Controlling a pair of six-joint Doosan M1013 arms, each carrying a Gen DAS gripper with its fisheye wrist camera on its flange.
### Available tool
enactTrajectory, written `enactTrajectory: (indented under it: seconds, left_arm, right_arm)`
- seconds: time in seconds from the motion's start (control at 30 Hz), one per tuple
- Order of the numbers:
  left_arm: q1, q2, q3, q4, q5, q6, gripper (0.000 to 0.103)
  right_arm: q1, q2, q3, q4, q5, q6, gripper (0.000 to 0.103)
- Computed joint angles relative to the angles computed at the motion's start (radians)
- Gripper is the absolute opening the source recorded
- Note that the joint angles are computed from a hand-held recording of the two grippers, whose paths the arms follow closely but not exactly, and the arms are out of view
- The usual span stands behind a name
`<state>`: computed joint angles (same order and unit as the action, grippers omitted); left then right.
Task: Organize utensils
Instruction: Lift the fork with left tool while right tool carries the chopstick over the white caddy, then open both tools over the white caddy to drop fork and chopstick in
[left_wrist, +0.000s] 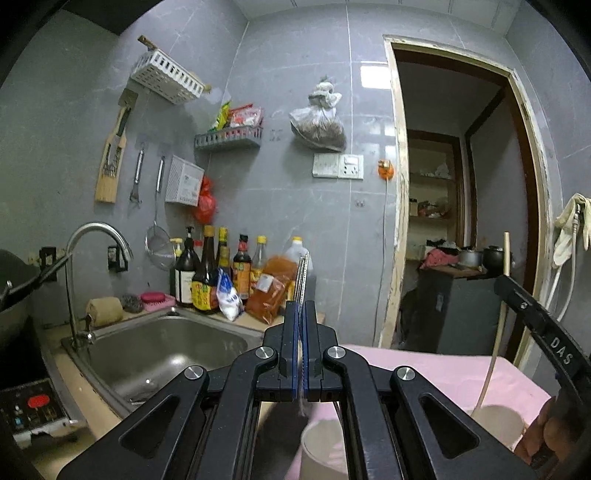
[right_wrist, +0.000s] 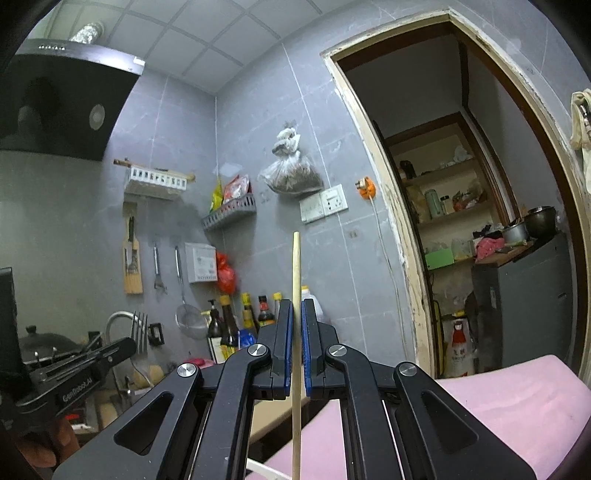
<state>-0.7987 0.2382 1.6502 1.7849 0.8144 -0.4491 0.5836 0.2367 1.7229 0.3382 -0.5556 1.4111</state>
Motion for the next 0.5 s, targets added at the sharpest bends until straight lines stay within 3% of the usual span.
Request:
enactTrajectory:
  seconds: [0.27, 0.5]
  left_arm:
    - [0.023, -0.016, 0.008, -0.109, -0.183, 0.065, 0.0]
    - [0.044, -0.048, 0.037, -0.114, -0.358, 0.012, 0.004]
  right_arm:
    - [-0.005, -0.019, 0.007, 0.018, 0.152, -0.057, 0.003]
    - [-0.015, -0.045, 0.02, 0.0, 0.282, -0.016, 0.006]
